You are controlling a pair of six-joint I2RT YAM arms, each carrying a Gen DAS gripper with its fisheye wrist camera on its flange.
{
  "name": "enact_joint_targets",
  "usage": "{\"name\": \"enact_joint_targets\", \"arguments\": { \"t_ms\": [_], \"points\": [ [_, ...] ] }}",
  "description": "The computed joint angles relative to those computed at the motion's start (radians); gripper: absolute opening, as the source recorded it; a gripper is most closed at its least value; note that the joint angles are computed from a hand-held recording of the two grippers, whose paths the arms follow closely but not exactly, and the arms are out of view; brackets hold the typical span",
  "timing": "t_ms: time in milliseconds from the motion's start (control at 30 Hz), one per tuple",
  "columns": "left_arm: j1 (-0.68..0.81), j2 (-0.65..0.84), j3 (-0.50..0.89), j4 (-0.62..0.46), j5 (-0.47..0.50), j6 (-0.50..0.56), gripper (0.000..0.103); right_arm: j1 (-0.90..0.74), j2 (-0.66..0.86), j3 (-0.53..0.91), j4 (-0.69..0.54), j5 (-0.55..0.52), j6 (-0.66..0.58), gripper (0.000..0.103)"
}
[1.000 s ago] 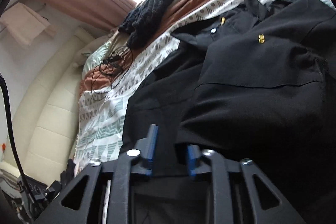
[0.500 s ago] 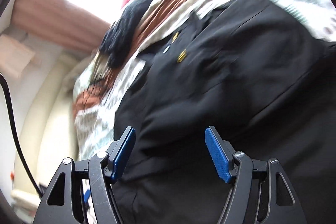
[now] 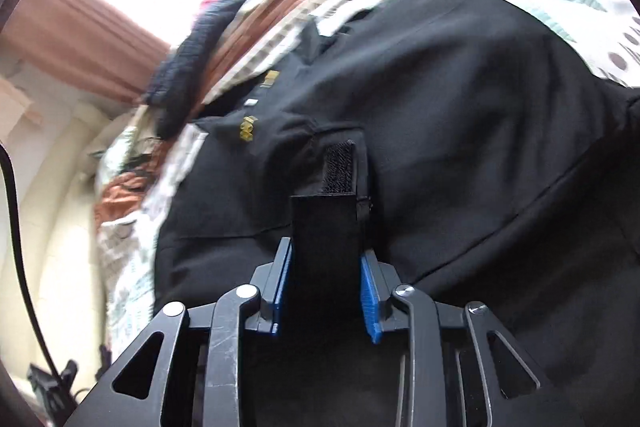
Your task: Fold large clothes
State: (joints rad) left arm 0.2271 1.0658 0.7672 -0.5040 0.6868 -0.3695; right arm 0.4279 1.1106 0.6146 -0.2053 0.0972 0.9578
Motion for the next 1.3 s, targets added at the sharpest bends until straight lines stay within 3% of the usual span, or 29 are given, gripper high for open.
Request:
{"name": "enact_joint_targets", "arguments": {
  "t_ms": [267, 400, 600, 700, 800, 867, 1133, 1200, 1267, 1300],
  "points": [
    [0.044, -0.001, 0.006, -0.008, 0.023, 0.005, 0.096, 0.161, 0.014, 0.154, -0.016, 0.129, -0.058, 0.024],
    [0.092, 0.016, 0.022, -0.014, 0.053, 0.005, 0.096, 0.229, 0.144, 0.267, 0.014, 0.140, -0.052, 0.024],
    [0.195, 0.048, 0.065, -0.062, 0.064, 0.054, 0.096, 0.345, 0.451, 0.567, -0.009, 0.129, -0.070, 0.025],
    [0.255, 0.076, 0.081, -0.079, 0.079, 0.066, 0.096, 0.370, 0.548, 0.647, 0.037, 0.013, -0.078, 0.030],
    [0.287, 0.089, 0.095, -0.095, 0.082, 0.080, 0.096, 0.421, 0.585, 0.708, -0.042, 0.073, -0.089, 0.039],
    [0.292, 0.091, 0.104, -0.104, 0.076, 0.088, 0.096, 0.442, 0.570, 0.699, -0.084, 0.114, -0.073, 0.046],
    [0.209, 0.057, 0.104, -0.123, 0.017, 0.091, 0.096, 0.461, 0.313, 0.463, -0.265, 0.317, 0.025, 0.049],
    [0.182, 0.042, 0.100, -0.123, -0.007, 0.094, 0.096, 0.454, 0.245, 0.427, -0.343, 0.359, 0.076, 0.059],
    [0.145, 0.026, 0.099, -0.125, -0.046, 0.097, 0.096, 0.455, 0.152, 0.361, -0.379, 0.387, 0.111, 0.060],
    [0.123, 0.016, 0.097, -0.126, -0.075, 0.094, 0.096, 0.459, 0.103, 0.326, -0.402, 0.401, 0.138, 0.066]
  ]
}}
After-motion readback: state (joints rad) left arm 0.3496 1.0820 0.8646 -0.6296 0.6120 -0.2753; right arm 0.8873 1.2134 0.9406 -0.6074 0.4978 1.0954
